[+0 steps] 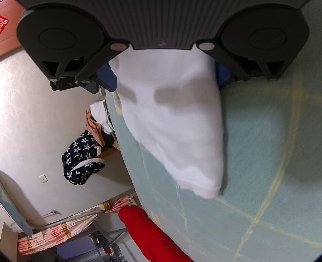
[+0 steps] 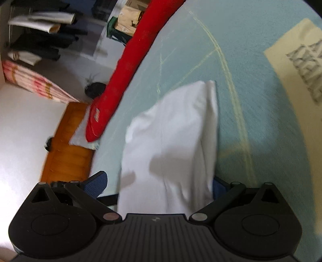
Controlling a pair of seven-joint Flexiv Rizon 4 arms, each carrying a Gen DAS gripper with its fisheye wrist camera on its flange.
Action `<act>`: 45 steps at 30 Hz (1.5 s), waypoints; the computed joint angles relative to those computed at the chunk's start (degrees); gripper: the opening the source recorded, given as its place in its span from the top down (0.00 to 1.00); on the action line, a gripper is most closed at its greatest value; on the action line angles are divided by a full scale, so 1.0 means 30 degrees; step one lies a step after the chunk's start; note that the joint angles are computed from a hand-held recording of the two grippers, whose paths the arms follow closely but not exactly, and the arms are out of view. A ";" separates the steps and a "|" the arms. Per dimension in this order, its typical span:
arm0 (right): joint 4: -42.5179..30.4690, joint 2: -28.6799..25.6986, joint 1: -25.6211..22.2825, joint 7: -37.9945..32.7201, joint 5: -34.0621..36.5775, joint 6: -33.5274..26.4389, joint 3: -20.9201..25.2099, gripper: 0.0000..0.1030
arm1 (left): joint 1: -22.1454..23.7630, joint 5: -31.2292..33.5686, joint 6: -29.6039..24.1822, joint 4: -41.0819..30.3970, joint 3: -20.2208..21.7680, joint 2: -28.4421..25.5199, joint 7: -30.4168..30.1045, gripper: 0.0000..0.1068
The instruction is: Fold clothes
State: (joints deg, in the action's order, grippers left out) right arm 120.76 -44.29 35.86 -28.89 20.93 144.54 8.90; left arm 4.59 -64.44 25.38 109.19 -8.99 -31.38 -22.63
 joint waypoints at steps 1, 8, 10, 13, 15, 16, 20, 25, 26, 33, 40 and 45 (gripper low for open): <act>-0.0161 -0.0133 -0.0235 0.0175 -0.0260 0.0064 0.0054 0.00 | -0.0164 -0.0174 0.0296 0.0070 -0.0030 0.0044 -0.0228 0.07; 0.0475 0.0077 0.0461 -0.0789 -0.0169 0.0488 0.0011 0.00 | 0.0172 0.0024 -0.0559 0.0801 0.0307 0.0569 0.0997 0.07; 0.0187 -0.0166 0.0119 -0.0406 -0.0247 0.0672 0.0187 0.00 | -0.0149 -0.0215 -0.0100 0.0704 0.0270 0.0596 0.0237 0.08; -0.0039 0.0608 0.0409 -0.0610 0.0295 -0.1070 -0.0207 0.00 | -0.0556 -0.0009 0.0652 0.1021 0.0323 0.1196 0.0520 0.08; 0.0033 0.1095 0.1020 -0.1271 0.0819 -0.1660 -0.0578 0.00 | -0.0483 -0.0102 0.0474 0.1224 0.0335 0.1525 0.0977 0.08; 0.0054 0.1268 0.1242 -0.1541 0.1037 -0.1791 -0.0684 0.00 | -0.0375 -0.0245 0.0166 0.1278 0.0345 0.1640 0.1035 0.08; 0.0055 0.1643 0.1537 -0.1989 0.1565 -0.1651 -0.0596 0.00 | -0.0126 -0.0671 -0.0896 0.1562 0.0597 0.2199 0.1187 0.09; 0.0204 0.2386 0.1897 -0.2926 0.1564 -0.2213 -0.0634 0.00 | -0.0260 -0.1135 -0.1036 0.2079 0.1001 0.3051 0.1769 0.09; 0.0221 0.2550 0.2031 -0.3169 0.1623 -0.2328 -0.0673 0.00 | -0.0265 -0.1245 -0.1079 0.2160 0.1082 0.3192 0.1794 0.09; 0.0220 0.3073 0.2426 -0.4199 0.1804 -0.2081 -0.0410 0.00 | -0.0482 -0.2084 -0.0794 0.3136 0.1631 0.4351 0.2164 0.09; -0.0182 0.3518 0.3142 -0.5352 0.2172 -0.2724 -0.0475 0.00 | -0.0093 -0.2274 -0.1001 0.3740 0.2321 0.5138 0.2852 0.09; -0.1154 0.3684 0.3747 -0.6228 0.2588 -0.3801 -0.0872 0.00 | 0.0531 -0.2431 -0.1633 0.3448 0.2618 0.4970 0.3054 0.09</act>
